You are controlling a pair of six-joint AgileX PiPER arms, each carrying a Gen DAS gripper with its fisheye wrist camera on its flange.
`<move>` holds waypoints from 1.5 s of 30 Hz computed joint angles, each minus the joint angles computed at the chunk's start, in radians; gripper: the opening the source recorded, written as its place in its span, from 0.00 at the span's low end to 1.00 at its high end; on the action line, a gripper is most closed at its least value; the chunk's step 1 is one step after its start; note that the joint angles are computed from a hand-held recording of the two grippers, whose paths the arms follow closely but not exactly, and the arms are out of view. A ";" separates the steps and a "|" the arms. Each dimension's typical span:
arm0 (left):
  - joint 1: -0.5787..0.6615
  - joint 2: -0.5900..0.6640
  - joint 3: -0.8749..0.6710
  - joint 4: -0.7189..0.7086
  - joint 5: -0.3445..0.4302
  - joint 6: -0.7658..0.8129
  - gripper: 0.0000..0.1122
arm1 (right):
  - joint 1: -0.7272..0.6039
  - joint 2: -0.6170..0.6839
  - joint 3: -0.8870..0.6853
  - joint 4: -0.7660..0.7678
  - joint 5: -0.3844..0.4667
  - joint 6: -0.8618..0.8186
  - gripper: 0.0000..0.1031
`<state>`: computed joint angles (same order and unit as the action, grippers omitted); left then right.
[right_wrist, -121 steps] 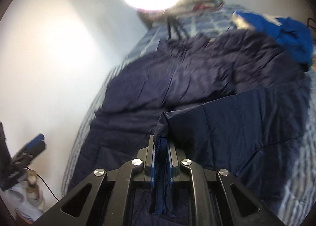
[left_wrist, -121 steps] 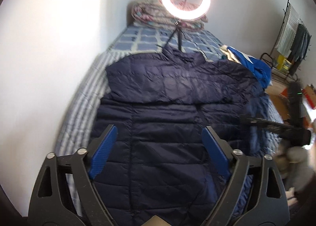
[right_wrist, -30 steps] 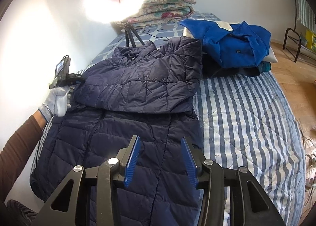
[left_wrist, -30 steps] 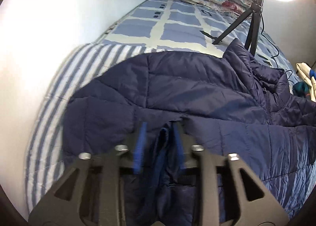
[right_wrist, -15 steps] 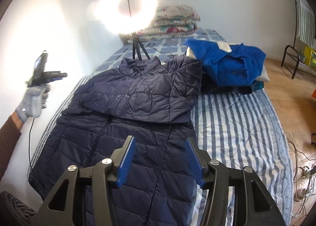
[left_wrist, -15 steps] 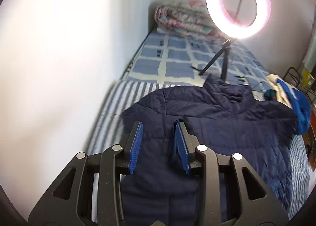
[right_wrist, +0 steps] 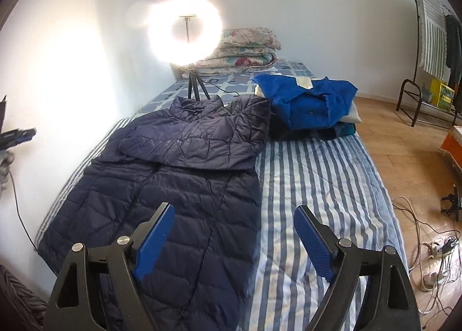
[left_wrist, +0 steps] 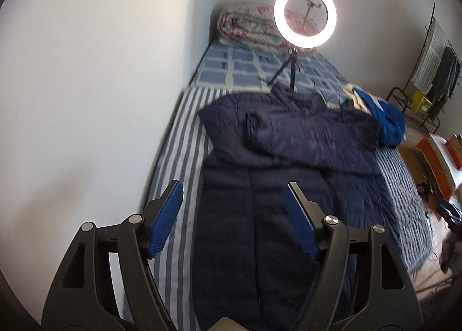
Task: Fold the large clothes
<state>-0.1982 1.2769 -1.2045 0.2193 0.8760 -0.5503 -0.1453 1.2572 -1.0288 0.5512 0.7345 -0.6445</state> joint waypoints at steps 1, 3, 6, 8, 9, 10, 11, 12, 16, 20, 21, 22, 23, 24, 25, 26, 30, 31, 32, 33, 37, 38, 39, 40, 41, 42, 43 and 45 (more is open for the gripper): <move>-0.006 -0.022 0.027 -0.002 0.007 -0.008 0.66 | -0.013 -0.017 0.024 0.003 0.009 -0.014 0.84; -0.018 -0.094 0.115 -0.001 0.017 -0.032 0.66 | -0.054 -0.039 0.060 0.029 0.043 -0.052 0.84; 0.015 -0.185 0.241 -0.070 0.024 -0.014 0.66 | -0.123 -0.051 0.095 0.061 0.106 -0.088 0.84; 0.042 -0.223 0.307 -0.118 0.022 0.003 0.66 | -0.172 -0.049 0.116 0.081 0.142 -0.109 0.84; 0.055 -0.244 0.344 -0.145 0.019 0.012 0.66 | -0.187 -0.045 0.122 0.083 0.152 -0.110 0.84; 0.067 -0.260 0.370 -0.161 0.013 0.022 0.66 | -0.205 -0.040 0.126 0.088 0.167 -0.112 0.84; 0.073 -0.274 0.404 -0.176 0.005 0.020 0.66 | -0.227 -0.031 0.126 0.099 0.191 -0.120 0.84; 0.089 -0.283 0.432 -0.202 -0.002 0.037 0.66 | -0.238 -0.024 0.128 0.108 0.207 -0.126 0.84; 0.196 -0.278 0.546 -0.391 -0.048 0.170 0.66 | -0.246 0.023 0.139 0.101 0.259 -0.123 0.84; 0.185 -0.233 0.627 -0.441 -0.110 0.203 0.66 | -0.229 0.058 0.186 0.074 0.277 -0.114 0.80; 0.196 -0.216 0.642 -0.467 -0.122 0.226 0.66 | -0.228 0.065 0.199 0.075 0.280 -0.115 0.80; 0.227 -0.194 0.659 -0.519 -0.129 0.277 0.66 | -0.232 0.075 0.214 0.079 0.287 -0.121 0.79; 0.260 -0.169 0.677 -0.576 -0.136 0.330 0.66 | -0.234 0.085 0.226 0.082 0.294 -0.125 0.79; 0.277 -0.151 0.685 -0.605 -0.137 0.360 0.66 | -0.233 0.095 0.236 0.081 0.298 -0.123 0.78; 0.284 -0.131 0.691 -0.628 -0.140 0.386 0.66 | -0.230 0.103 0.246 0.078 0.299 -0.124 0.77; 0.285 -0.120 0.695 -0.645 -0.147 0.406 0.66 | -0.226 0.112 0.256 0.078 0.301 -0.128 0.76; 0.268 -0.068 0.686 -0.700 -0.169 0.456 0.66 | -0.221 0.144 0.275 0.095 0.311 -0.150 0.75; 0.266 -0.048 0.685 -0.725 -0.177 0.477 0.66 | -0.222 0.152 0.280 0.101 0.314 -0.156 0.75; 0.257 -0.026 0.683 -0.734 -0.184 0.482 0.66 | -0.218 0.162 0.287 0.105 0.316 -0.163 0.74; 0.254 -0.009 0.681 -0.739 -0.189 0.488 0.61 | -0.208 0.169 0.287 0.103 0.312 -0.160 0.73; 0.196 0.062 0.659 -0.746 -0.224 0.484 0.56 | -0.178 0.182 0.304 0.107 0.300 -0.166 0.70; 0.177 0.072 0.650 -0.734 -0.233 0.470 0.54 | -0.174 0.187 0.303 0.113 0.304 -0.170 0.68; 0.175 0.079 0.644 -0.739 -0.236 0.476 0.52 | -0.170 0.194 0.297 0.122 0.311 -0.169 0.66; 0.174 0.089 0.638 -0.751 -0.237 0.488 0.45 | -0.172 0.206 0.294 0.135 0.323 -0.175 0.61; 0.174 0.097 0.633 -0.758 -0.237 0.494 0.36 | -0.167 0.218 0.291 0.145 0.331 -0.175 0.56; 0.176 0.102 0.629 -0.767 -0.237 0.504 0.24 | -0.155 0.228 0.284 0.153 0.330 -0.168 0.54; 0.182 0.106 0.623 -0.772 -0.235 0.511 0.18 | -0.151 0.238 0.282 0.162 0.335 -0.173 0.48; 0.176 0.108 0.614 -0.769 -0.240 0.498 0.06 | -0.154 0.254 0.275 0.178 0.358 -0.187 0.35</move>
<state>-0.0224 1.3850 -0.5905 -0.5493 0.6358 -0.0523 -0.2996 1.5114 -0.7538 0.7295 1.0930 -0.8311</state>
